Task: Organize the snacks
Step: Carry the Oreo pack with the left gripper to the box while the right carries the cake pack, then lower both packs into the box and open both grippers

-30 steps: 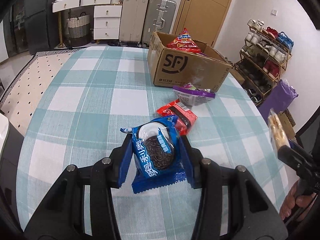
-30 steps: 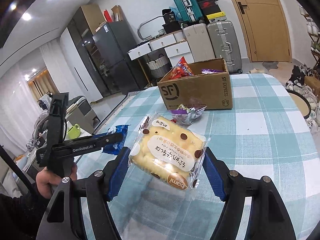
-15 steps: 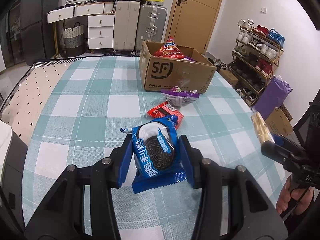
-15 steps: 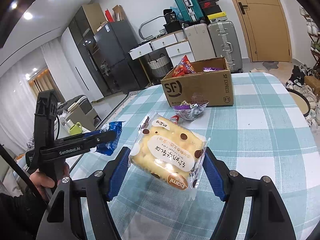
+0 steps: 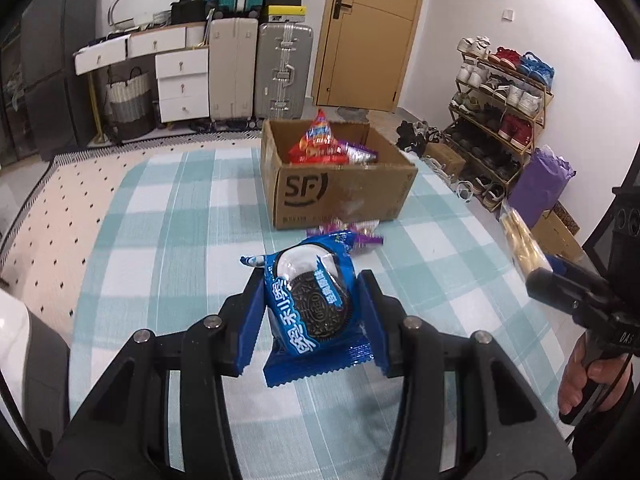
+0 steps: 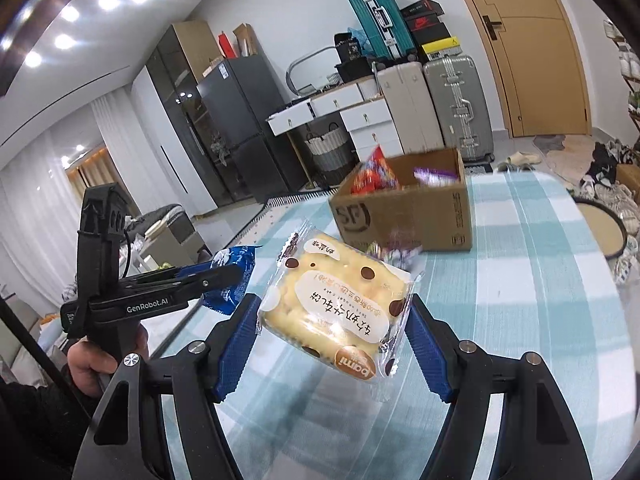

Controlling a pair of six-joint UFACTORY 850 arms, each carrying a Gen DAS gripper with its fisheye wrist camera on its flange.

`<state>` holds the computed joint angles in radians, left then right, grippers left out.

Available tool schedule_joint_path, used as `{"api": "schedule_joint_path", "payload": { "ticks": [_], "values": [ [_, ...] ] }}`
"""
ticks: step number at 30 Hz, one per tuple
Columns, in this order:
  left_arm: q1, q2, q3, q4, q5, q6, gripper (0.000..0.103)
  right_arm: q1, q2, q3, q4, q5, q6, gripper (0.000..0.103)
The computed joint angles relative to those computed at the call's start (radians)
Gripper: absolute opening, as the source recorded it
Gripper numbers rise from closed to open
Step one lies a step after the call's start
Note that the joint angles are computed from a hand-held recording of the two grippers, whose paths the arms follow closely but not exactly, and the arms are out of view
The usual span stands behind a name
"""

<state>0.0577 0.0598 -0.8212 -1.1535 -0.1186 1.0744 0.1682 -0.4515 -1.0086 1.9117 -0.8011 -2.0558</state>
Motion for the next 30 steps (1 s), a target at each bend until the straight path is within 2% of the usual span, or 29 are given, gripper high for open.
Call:
{"api": "schedule_joint_path", "payload": {
  "ticks": [3, 6, 8, 10, 14, 18, 24, 28, 30],
  "values": [
    [0.021, -0.034, -0.077, 0.042, -0.061, -0.033, 0.043, -0.006, -0.011, -0.062, -0.041, -0.003, 0.069, 0.073],
    [0.032, -0.076, -0.160, 0.136, -0.091, -0.128, 0.043, -0.007, -0.026, -0.134, -0.091, -0.003, 0.142, 0.073],
    [0.047, -0.119, -0.238, 0.180, -0.143, -0.187, 0.043, -0.010, -0.038, -0.181, -0.126, -0.016, 0.188, 0.073],
    [0.050, -0.157, -0.304, 0.229, -0.161, -0.248, 0.043, -0.013, -0.062, -0.249, -0.172, -0.033, 0.257, 0.073],
    [0.055, -0.260, -0.474, 0.337, -0.230, -0.376, 0.043, -0.012, -0.116, -0.385, -0.227, -0.021, 0.358, 0.073],
    [0.048, -0.394, -0.669, 0.422, -0.313, -0.494, 0.043, -0.010, -0.201, -0.562, -0.308, 0.009, 0.513, 0.073],
    [0.002, -0.572, -0.913, 0.612, -0.312, -0.688, 0.043, 0.011, -0.374, -0.870, -0.472, 0.036, 0.726, 0.073],
    [-0.016, -0.708, -1.096, 0.673, -0.390, -0.764, 0.043, 0.024, -0.499, -1.065, -0.575, 0.007, 0.887, 0.073],
    [-0.027, -0.774, -1.181, 0.728, -0.416, -0.821, 0.043, 0.030, -0.539, -1.128, -0.627, 0.028, 0.961, 0.073]
  ]
}}
